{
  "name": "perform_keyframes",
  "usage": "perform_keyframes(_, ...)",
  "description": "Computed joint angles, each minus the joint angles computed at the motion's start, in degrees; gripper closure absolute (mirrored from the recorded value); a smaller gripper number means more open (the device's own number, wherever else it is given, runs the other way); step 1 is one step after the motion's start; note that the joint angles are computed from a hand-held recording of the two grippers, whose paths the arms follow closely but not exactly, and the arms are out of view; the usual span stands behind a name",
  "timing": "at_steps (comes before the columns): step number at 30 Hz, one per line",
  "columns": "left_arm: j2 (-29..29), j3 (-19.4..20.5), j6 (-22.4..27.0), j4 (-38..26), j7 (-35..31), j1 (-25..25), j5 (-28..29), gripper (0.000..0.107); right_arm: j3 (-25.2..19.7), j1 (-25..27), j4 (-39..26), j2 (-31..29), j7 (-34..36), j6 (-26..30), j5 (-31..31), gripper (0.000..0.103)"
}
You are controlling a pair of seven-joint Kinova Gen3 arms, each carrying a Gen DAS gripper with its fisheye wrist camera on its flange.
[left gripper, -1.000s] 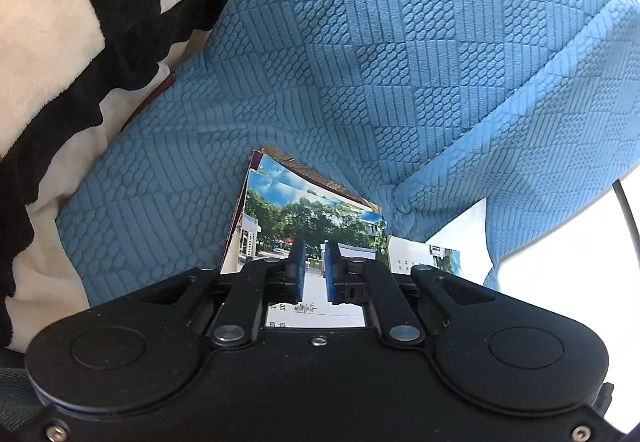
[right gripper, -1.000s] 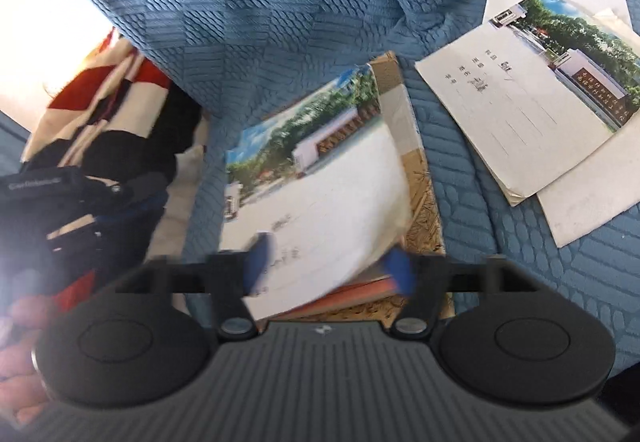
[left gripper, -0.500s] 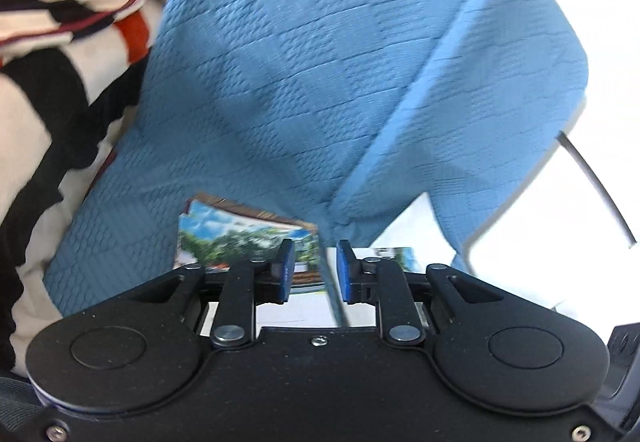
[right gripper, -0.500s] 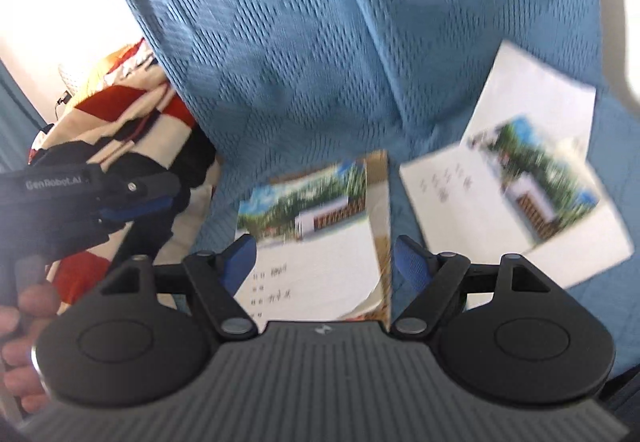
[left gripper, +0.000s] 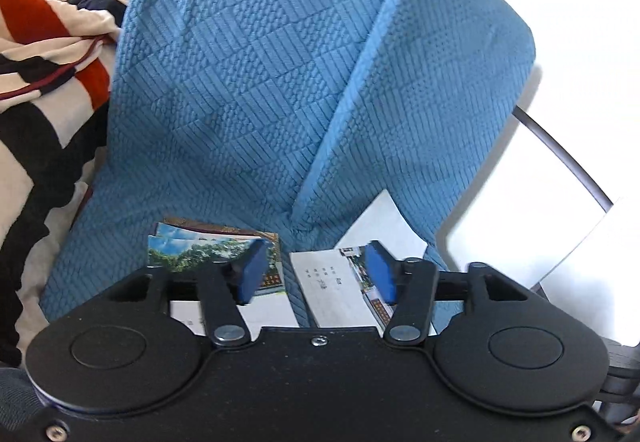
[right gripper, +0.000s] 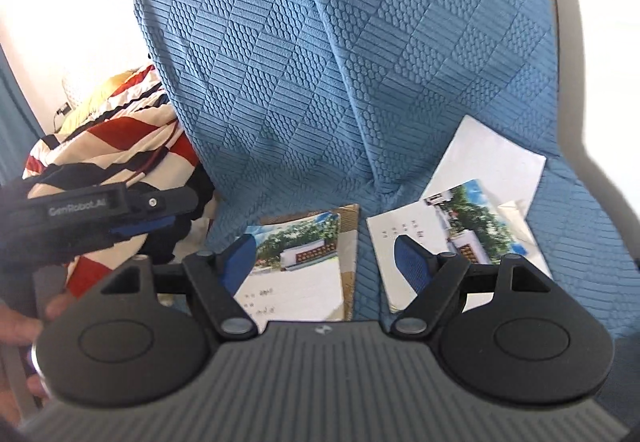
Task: Organize objects
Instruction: 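Raise both grippers away from the book stack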
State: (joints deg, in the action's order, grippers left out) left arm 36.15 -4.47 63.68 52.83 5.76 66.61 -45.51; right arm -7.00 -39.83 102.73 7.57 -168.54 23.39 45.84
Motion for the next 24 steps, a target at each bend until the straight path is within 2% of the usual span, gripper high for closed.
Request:
perform_keyframes(3, 0.58, 0.49, -0.72, -0.95, -1.17, -0.11, 0.42, 0.037, -0.62, -0.26, 0.66, -1.38, -0.23, 2.55, 0.59, 0.025)
perform_keyframes(6, 1.83, 0.14, -0.48, -2.81, -2.57, 0.76, 0.22, 0.020, -1.79, 0.72, 1.62, -2.68, -0.12, 3.79, 0.22, 0.024)
perform_keyframes(8, 2.98, -0.08, 0.58, -4.71, -3.62, 1.34, 0.51, 0.018, -2.64, 1.56, 2.43, -3.53, 0.21, 4.02, -0.33, 0.023)
perform_keyframes(10, 4.17, 0.12, 1.60, -6.88, -5.71, 1.38, 1.61, 0.013, -3.43, 2.42, 3.31, -4.24, 0.33, 4.02, -1.04, 0.013)
perform_keyframes(16, 5.96, -0.52, 1.70, -9.33, -8.74, 1.85, 4.42, 0.009, -5.22, 3.33, 4.89, -4.99, -2.47, 6.55, -0.25, 0.013)
perform_keyframes(24, 7.51, -1.60, 0.82, -10.42, -9.70, 2.23, 6.06, 0.008, -5.98, 4.37, 6.93, -5.41, -6.92, 7.00, 1.37, 0.013)
